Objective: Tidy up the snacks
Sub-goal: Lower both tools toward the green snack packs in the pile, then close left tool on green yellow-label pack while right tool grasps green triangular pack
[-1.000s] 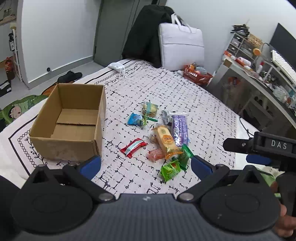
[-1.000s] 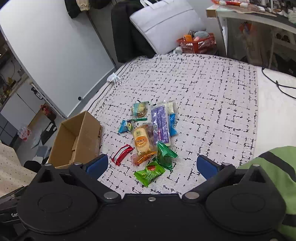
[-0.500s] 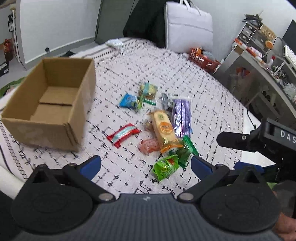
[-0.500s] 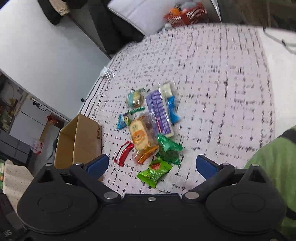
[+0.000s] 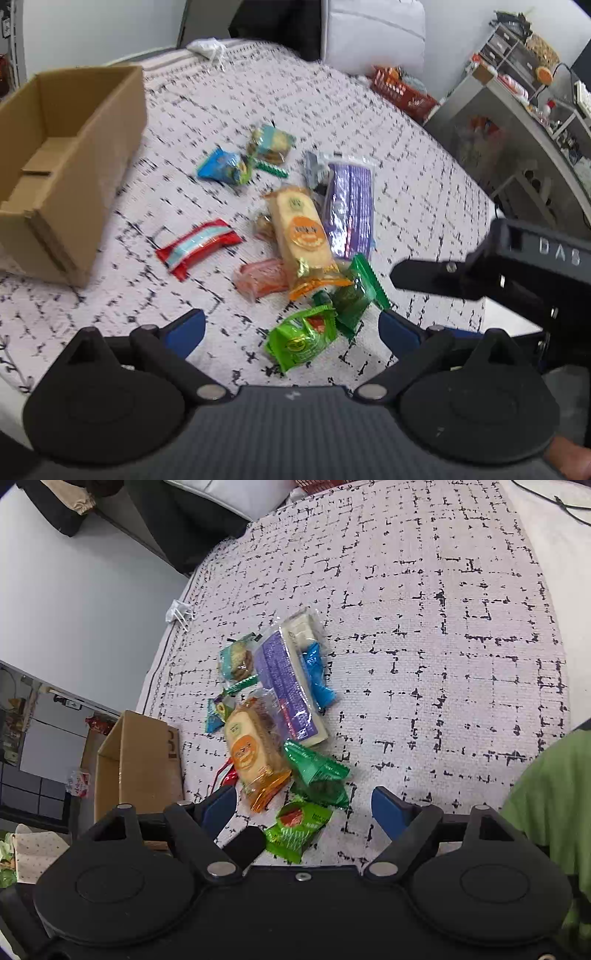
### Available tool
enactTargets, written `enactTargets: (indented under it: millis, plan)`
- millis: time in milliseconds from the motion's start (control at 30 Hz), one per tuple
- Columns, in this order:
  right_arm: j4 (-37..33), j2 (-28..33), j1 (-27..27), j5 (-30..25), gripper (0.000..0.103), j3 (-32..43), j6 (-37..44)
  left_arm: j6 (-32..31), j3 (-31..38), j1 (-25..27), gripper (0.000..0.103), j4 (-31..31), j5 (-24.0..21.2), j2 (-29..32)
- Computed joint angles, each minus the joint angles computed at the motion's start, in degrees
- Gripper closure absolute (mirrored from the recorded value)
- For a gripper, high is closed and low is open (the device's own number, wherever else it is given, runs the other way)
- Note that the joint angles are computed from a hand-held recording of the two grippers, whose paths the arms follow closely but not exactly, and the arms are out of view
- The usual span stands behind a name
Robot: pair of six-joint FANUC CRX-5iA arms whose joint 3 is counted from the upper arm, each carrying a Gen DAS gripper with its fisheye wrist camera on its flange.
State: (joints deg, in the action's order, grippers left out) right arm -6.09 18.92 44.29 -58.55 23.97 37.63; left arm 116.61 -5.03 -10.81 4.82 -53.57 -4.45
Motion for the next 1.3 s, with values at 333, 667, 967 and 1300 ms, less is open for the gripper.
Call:
enactTargets:
  millis: [333,667,967,1300]
  plan:
    - [-3.0,2.9,-1.6,-2.0,0.028,2.7,2.1,-0.4,0.4,0.0,0.030,3.5,-0.6,4.6]
    - [-2.6,7.8,-1.3,-5.5,0.039,8.5,3.3,6.3,1.1,-0.4,0.069,0.2,-0.2,5.2]
    - [-1.8,9.0,-0.6,-7.9,0.067,9.5,3.3,6.9,0.2,0.3,0.076,1.0,0.0,3.1]
    - [0.7,5.0,0.6,-2.0,0.069,4.3,3.1,8.8,-0.4,0.8,0.076,-0.9,1.1,-1.9]
